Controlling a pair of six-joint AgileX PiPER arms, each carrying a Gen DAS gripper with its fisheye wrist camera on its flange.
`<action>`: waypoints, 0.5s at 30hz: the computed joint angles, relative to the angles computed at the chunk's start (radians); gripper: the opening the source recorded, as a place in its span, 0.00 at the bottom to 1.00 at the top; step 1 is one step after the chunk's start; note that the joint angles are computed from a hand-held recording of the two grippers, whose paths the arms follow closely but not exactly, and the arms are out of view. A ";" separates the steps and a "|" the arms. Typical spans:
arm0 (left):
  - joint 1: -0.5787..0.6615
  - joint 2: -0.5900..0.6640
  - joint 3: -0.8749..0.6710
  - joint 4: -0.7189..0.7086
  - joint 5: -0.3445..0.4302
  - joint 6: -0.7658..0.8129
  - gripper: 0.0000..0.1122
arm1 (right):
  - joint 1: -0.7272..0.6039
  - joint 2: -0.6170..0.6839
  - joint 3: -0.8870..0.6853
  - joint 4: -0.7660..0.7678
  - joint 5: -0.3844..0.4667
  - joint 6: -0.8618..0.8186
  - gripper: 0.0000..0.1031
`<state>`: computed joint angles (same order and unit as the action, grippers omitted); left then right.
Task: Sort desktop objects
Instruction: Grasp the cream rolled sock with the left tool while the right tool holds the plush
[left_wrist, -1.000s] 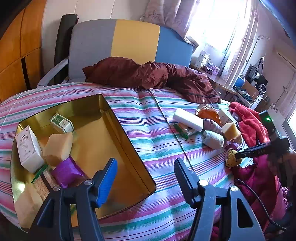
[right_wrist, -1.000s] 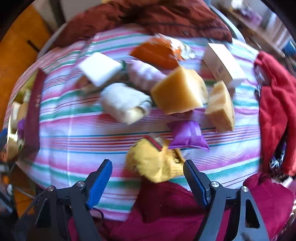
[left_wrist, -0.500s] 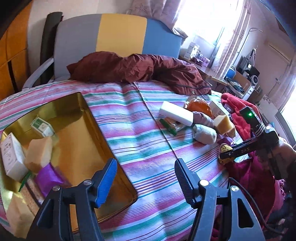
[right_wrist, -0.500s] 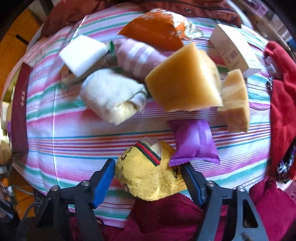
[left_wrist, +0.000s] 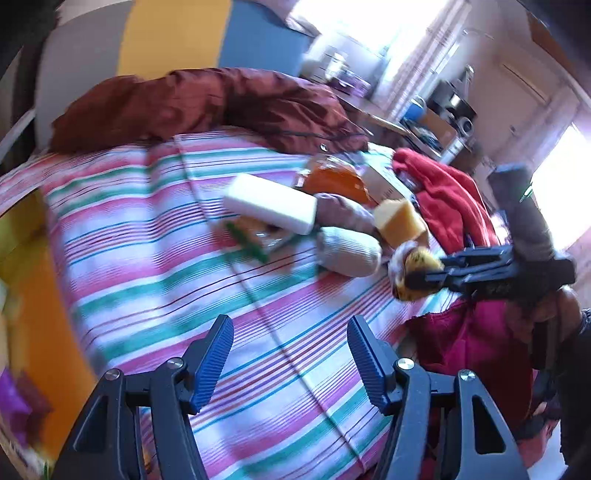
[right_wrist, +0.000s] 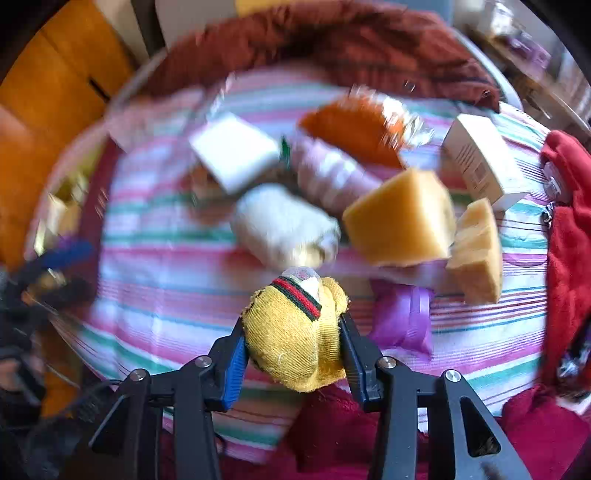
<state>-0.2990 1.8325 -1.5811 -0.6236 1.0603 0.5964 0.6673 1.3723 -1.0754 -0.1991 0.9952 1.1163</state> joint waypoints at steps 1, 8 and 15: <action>-0.017 0.005 -0.006 0.011 -0.012 -0.003 0.57 | 0.005 -0.038 0.030 -0.023 -0.020 0.046 0.45; -0.140 0.111 -0.135 0.073 -0.008 -0.038 0.58 | -0.031 -0.143 0.135 -0.161 -0.187 0.280 0.45; -0.225 0.229 -0.306 0.136 0.012 -0.110 0.61 | -0.036 -0.186 0.169 -0.211 -0.212 0.357 0.45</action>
<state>-0.5241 2.0616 -1.8866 -0.4880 1.0724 0.4861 0.6313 1.1865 -0.9061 -0.4105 0.7829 1.4738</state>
